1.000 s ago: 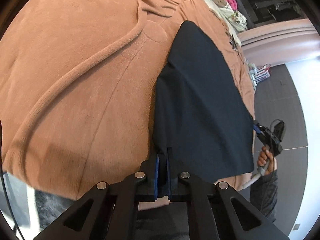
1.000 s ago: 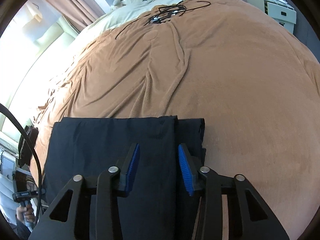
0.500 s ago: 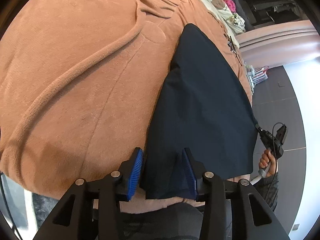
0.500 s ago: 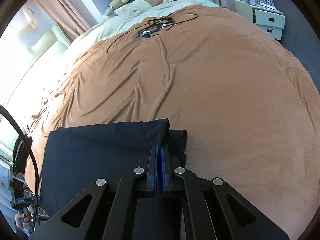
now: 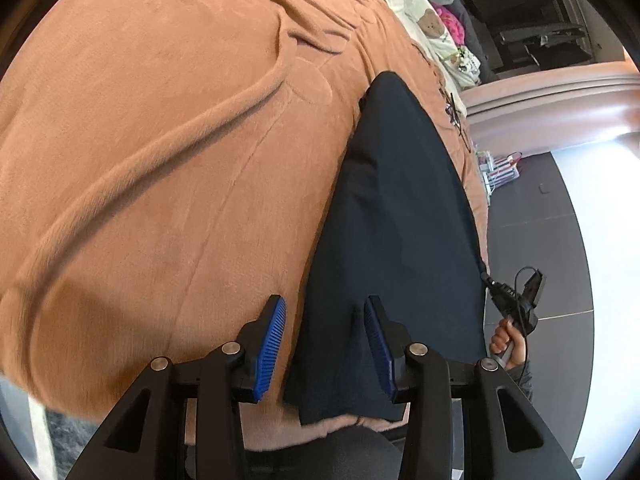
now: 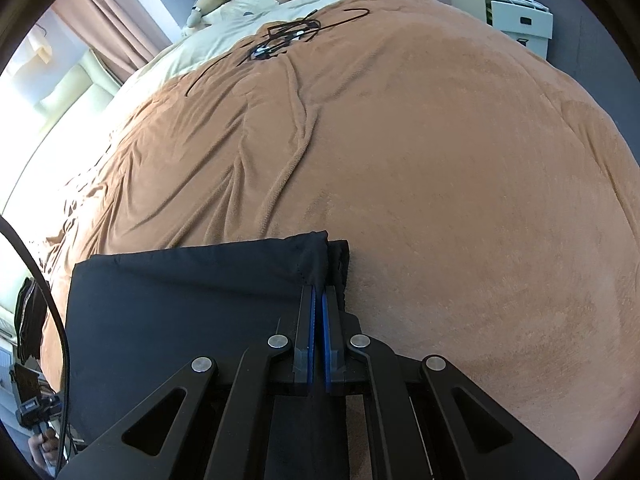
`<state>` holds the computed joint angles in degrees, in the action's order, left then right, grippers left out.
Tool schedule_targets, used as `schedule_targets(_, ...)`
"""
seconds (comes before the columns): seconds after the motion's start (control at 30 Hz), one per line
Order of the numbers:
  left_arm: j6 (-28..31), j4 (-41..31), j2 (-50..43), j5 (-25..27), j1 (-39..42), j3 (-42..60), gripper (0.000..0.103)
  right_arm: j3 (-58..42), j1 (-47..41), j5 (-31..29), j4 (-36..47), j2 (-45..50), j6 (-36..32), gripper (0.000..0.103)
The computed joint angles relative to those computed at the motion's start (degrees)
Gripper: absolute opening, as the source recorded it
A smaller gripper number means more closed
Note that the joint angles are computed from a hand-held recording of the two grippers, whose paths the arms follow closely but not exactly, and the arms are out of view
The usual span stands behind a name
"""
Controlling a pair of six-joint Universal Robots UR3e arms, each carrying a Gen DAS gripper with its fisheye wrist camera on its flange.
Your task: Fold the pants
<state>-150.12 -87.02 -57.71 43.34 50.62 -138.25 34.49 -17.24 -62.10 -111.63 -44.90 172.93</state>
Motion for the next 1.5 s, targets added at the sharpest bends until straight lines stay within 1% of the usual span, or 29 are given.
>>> schedule_targets(0.07,-1.4,3.2,-2.8,-0.9,-0.7,-0.3,0.043,-1.0,0.0,0.0,0.5,0.6,-0.1,0.000)
schedule_targets(0.13,-2.6,5.1,-4.3,-2.1,-1.8,-0.5,0.043,-1.5,0.1,-0.3,0.6,1.0,-0.1,0.000)
schedule_targets(0.2,-3.1,6.0,-5.3,-2.0,-3.8,-0.2,0.043,-1.7,0.2,-0.3,0.5,1.2,0.0,0.000)
schedule_targets(0.23,-3.1,6.3,-5.8,-1.7,-4.7,0.2,0.039,-1.4,0.1,-0.2,0.2,1.1,0.0,0.000)
schedule_targets(0.27,-3.2,6.5,-6.2,-0.9,-5.8,0.6,0.027,-0.8,0.0,0.0,-0.2,0.9,0.1,0.000)
schedule_targets(0.3,-3.5,6.7,-6.7,0.1,-6.9,0.9,0.020,-0.1,-0.1,0.2,-0.8,0.6,0.2,0.000)
schedule_targets(0.33,-3.6,6.7,-7.0,0.2,-7.1,0.9,0.012,0.5,-0.2,0.4,-1.2,0.4,0.1,0.000)
schedule_targets(0.4,-3.7,6.8,-6.3,0.3,-7.3,0.9,0.008,1.7,-0.4,1.1,-1.6,-0.3,0.0,0.001)
schedule_targets(0.47,-5.5,8.7,-7.0,0.7,-8.6,1.4,0.007,2.8,-1.1,2.6,-1.2,-1.4,0.1,0.001)
schedule_targets(0.53,-6.5,9.9,-7.1,1.1,-9.6,1.8,0.006,3.6,-1.5,2.6,-0.3,-2.5,-0.6,0.005)
schedule_targets(0.57,-6.9,10.4,-7.3,1.1,-10.0,1.9,0.006,4.1,-1.7,2.7,0.2,-3.1,-1.2,0.011)
schedule_targets(0.6,-7.0,10.3,-7.3,1.0,-10.0,2.0,0.006,4.4,-2.0,3.0,1.3,-3.7,-2.2,0.022)
schedule_targets(0.63,-6.9,10.1,-7.3,0.9,-9.9,2.1,0.006,4.8,-2.2,3.0,1.9,-4.3,-2.8,0.029)
schedule_targets(0.67,-6.9,10.0,-7.2,0.8,-9.9,2.1,0.006,6.4,-2.5,2.7,1.5,-5.6,-3.2,0.045)
schedule_targets(0.7,-6.7,9.8,-7.0,0.7,-9.9,2.1,0.006,8.1,-2.7,2.6,0.8,-6.8,-3.4,0.054)
schedule_targets(0.73,-6.8,9.9,-6.9,0.6,-9.9,2.1,0.006,9.8,-3.1,2.8,0.3,-7.9,-3.9,0.055)
schedule_targets(0.83,-7.3,9.7,-6.3,0.3,-10.1,2.1,0.006,10.9,-4.0,4.3,4.6,-9.1,-6.5,0.055)
schedule_targets(0.97,-5.9,7.4,-5.0,-0.2,-8.5,2.1,0.006,12.6,-4.9,6.4,10.2,-9.7,-11.7,0.055)
schedule_targets(1.03,-6.5,6.8,-5.2,0.3,-8.6,2.8,0.005,13.0,-4.6,6.2,12.0,-9.2,-12.7,0.055)
schedule_targets(1.07,-6.5,6.6,-5.6,0.8,-8.8,3.5,0.005,14.0,-4.9,6.9,11.6,-9.4,-12.4,0.055)
schedule_targets(1.1,-6.3,6.2,-5.8,1.0,-8.7,4.1,0.005,15.7,-5.3,8.1,10.4,-10.0,-11.8,0.053)
schedule_targets(1.17,-7.0,6.1,-6.4,1.4,-9.3,5.3,0.005,15.3,-5.7,10.1,11.5,-9.5,-11.7,0.043)
schedule_targets(1.23,-7.1,5.6,-7.0,1.5,-9.8,6.9,0.005,16.6,-5.5,9.4,9.8,-10.2,-11.1,0.042)
schedule_targets(1.33,-7.2,5.2,-8.3,1.9,-10.1,9.6,0.005,17.2,-5.6,9.5,9.3,-10.7,-10.0,0.035)
schedule_targets(1.4,-6.6,4.7,-9.1,2.0,-9.5,11.3,0.005,19.0,-5.6,10.1,8.8,-11.9,-9.6,0.029)
schedule_targets(1.5,-5.6,4.5,-11.1,2.3,-8.7,13.4,0.005,22.8,-4.5,10.3,6.4,-13.5,-8.3,0.028)
